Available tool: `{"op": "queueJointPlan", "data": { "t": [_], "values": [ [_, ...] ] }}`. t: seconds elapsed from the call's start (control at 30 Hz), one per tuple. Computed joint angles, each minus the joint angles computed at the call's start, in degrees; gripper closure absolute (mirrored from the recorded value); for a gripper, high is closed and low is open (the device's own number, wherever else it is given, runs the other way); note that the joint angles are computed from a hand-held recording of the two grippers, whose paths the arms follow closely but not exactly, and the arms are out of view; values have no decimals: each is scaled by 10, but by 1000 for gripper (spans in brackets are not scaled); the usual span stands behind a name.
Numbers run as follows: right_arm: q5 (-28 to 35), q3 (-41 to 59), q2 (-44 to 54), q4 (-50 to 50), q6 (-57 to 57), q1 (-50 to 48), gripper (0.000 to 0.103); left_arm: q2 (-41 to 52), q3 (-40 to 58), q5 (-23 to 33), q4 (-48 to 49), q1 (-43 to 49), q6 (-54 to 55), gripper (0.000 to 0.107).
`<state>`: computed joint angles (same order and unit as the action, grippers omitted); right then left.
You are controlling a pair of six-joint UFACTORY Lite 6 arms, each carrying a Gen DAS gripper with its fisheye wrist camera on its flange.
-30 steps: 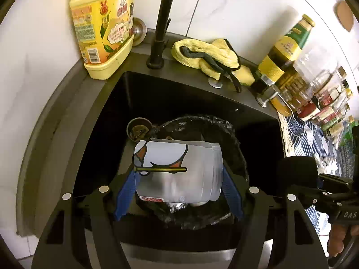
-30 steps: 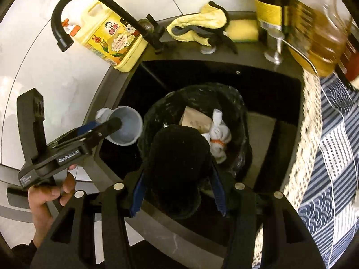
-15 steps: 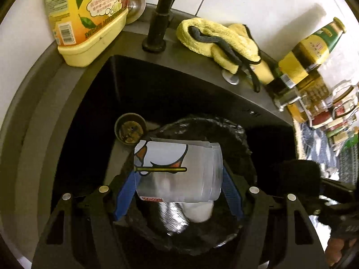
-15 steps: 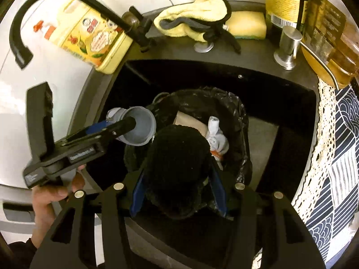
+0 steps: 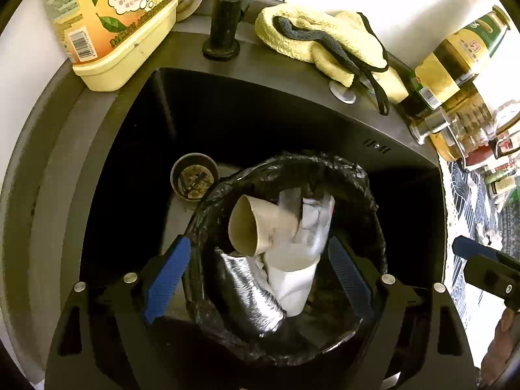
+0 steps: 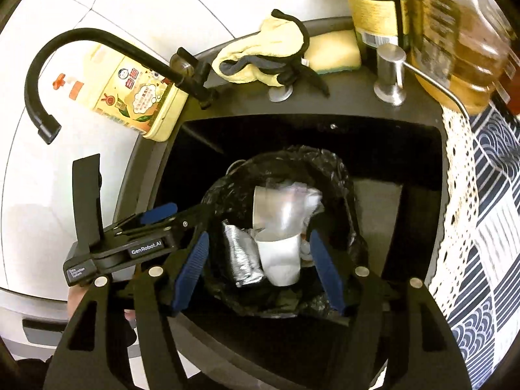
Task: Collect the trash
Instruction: 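Move both tools back from the sink to the tablecloth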
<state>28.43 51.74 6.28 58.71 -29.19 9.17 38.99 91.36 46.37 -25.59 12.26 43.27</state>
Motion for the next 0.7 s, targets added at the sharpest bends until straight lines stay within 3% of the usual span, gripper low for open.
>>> {"op": "queueJointPlan", "data": {
  "t": [0.23, 0.7],
  "values": [
    [-30, -84, -98, -24, 38, 16, 38, -46, -46, 3, -8, 11, 7, 22],
    [-3, -251, -301, -106, 136, -11, 38, -192, -223, -27, -18, 32, 40, 22]
  ]
}}
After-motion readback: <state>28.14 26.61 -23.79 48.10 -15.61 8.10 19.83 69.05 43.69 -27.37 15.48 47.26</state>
